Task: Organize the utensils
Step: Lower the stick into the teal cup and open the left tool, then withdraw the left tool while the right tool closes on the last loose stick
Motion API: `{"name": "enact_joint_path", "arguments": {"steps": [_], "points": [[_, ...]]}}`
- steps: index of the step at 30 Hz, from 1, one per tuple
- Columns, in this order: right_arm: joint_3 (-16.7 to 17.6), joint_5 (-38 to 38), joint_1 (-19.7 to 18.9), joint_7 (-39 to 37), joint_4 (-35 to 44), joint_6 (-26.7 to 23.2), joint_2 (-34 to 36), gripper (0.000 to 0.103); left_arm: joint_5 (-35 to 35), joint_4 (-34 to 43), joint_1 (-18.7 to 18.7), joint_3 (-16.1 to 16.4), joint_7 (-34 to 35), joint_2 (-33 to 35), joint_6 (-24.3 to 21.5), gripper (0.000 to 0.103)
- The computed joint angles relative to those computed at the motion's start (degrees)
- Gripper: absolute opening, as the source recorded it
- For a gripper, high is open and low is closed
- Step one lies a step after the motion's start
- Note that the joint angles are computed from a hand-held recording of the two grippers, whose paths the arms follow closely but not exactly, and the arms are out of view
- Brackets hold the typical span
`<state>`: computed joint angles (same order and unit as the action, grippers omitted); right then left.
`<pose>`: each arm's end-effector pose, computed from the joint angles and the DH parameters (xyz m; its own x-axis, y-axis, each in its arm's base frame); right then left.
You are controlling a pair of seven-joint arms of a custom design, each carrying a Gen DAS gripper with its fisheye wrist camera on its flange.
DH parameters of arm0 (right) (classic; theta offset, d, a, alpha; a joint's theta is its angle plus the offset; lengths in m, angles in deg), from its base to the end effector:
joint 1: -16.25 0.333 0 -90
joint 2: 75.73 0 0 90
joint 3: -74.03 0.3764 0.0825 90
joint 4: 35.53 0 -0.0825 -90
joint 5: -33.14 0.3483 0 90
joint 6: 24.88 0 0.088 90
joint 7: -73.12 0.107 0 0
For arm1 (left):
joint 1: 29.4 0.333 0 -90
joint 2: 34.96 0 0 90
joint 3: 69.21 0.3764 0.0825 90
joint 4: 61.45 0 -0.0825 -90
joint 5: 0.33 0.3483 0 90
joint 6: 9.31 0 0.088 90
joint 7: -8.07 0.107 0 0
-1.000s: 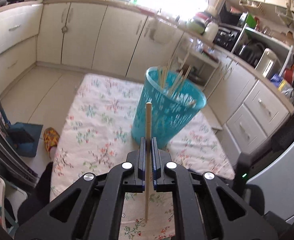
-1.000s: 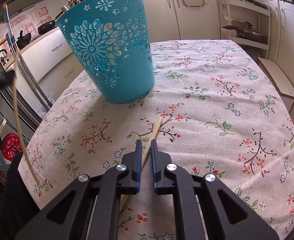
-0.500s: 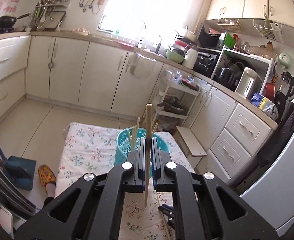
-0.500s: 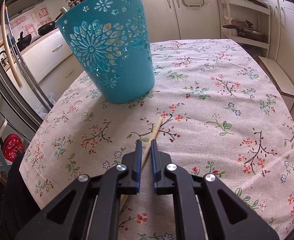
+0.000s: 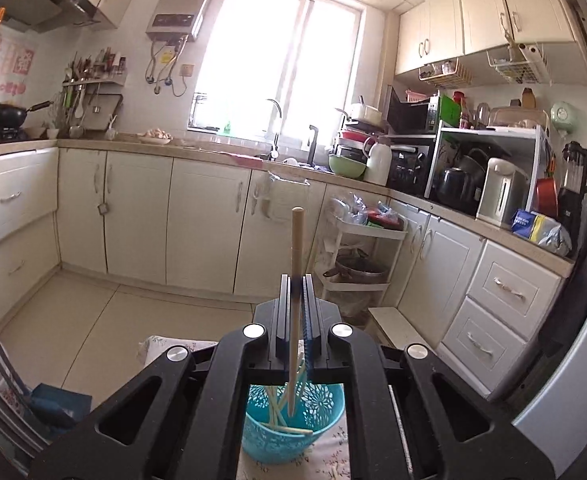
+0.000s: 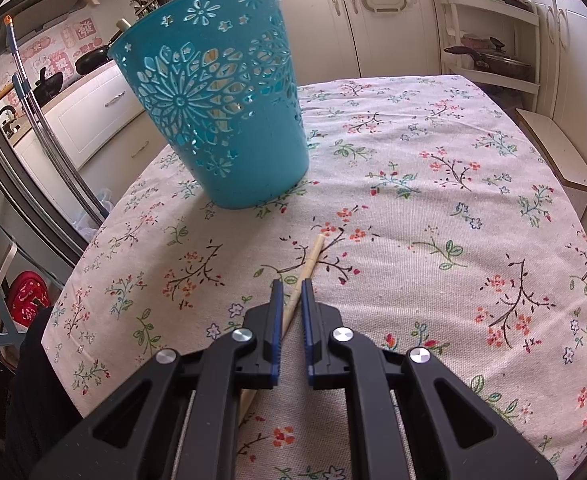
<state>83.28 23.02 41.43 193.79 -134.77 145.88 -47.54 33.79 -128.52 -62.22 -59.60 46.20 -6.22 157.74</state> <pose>0.5947 0.3939 0.4657 0.2750 -0.9149 -0.2956 -0.7793 -0.0320 -0.6258 0.6422 -0.3624 0.7089 -0.2113 -0.9580 0.1938 -0.3055 -0.1236 -0.9441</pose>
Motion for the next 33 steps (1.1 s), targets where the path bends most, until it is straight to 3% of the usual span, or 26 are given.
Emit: {"name": "enact_joint_path", "arguments": {"steps": [3, 6, 9, 11, 14, 19, 23, 25, 27, 28, 31, 33], "points": [[0.85, 0.59, -0.81, -0.67, -0.11, 0.20, 0.06, 0.010, -3.97, 6.69, 2.08, -3.84, 5.84, 5.34, -5.10, 0.005], [1.64, 1.33, -1.54, -1.41, -0.13, 0.36, 0.14, 0.010, -7.01, 12.55, 2.41, -4.91, 9.48, 10.29, -9.79, 0.005], [2.14, 1.92, -1.99, -2.04, -0.21, 0.46, 0.16, 0.010, -10.86, 22.35, 2.90, -6.69, 14.54, 16.97, -18.86, 0.005], [2.43, 2.28, -2.27, -2.46, -0.35, 0.56, 0.12, 0.010, -13.74, 24.87, 3.47, -8.07, 17.21, 18.91, -22.64, 0.006], [3.20, 2.96, -2.94, -3.30, -0.52, 0.76, 0.12, 0.012, -13.39, 16.06, 3.23, -6.99, 14.44, 15.02, -19.43, 0.010], [2.90, 2.97, -2.36, -4.32, -0.35, 0.60, 0.08, 0.020, -8.20, -2.41, 0.97, -1.79, 3.86, 5.79, -10.77, 0.044], [1.19, 2.52, -0.74, -2.88, 0.19, -0.27, 0.02, 0.019, -6.08, -13.69, 1.87, -1.57, -2.12, 0.34, -7.69, 0.050], [-2.24, -0.37, 2.30, -1.49, 1.86, -3.39, 0.07, 0.015, -6.04, -18.20, 2.94, -2.32, -4.04, -1.51, -7.14, 0.051], [-3.54, -2.87, 3.66, -1.62, 3.86, -6.84, 0.45, 0.011, -7.08, -22.45, 4.55, -3.79, -5.00, -3.05, -6.73, 0.051], [-2.44, -3.34, 2.94, -3.86, 4.99, -8.76, 0.71, 0.010, -7.11, -24.22, 4.94, -4.06, -5.59, -3.66, -6.35, 0.051], [5.71, 0.93, -3.16, -17.74, 6.97, -12.71, 1.56, 0.008, -6.65, -28.88, 5.67, -4.58, -6.94, -5.30, -4.88, 0.051], [6.08, 2.81, -3.61, -21.96, 8.32, -16.04, 1.59, 0.008, -6.98, -30.36, 6.35, -5.47, -6.45, -5.64, -4.38, 0.051]]}}
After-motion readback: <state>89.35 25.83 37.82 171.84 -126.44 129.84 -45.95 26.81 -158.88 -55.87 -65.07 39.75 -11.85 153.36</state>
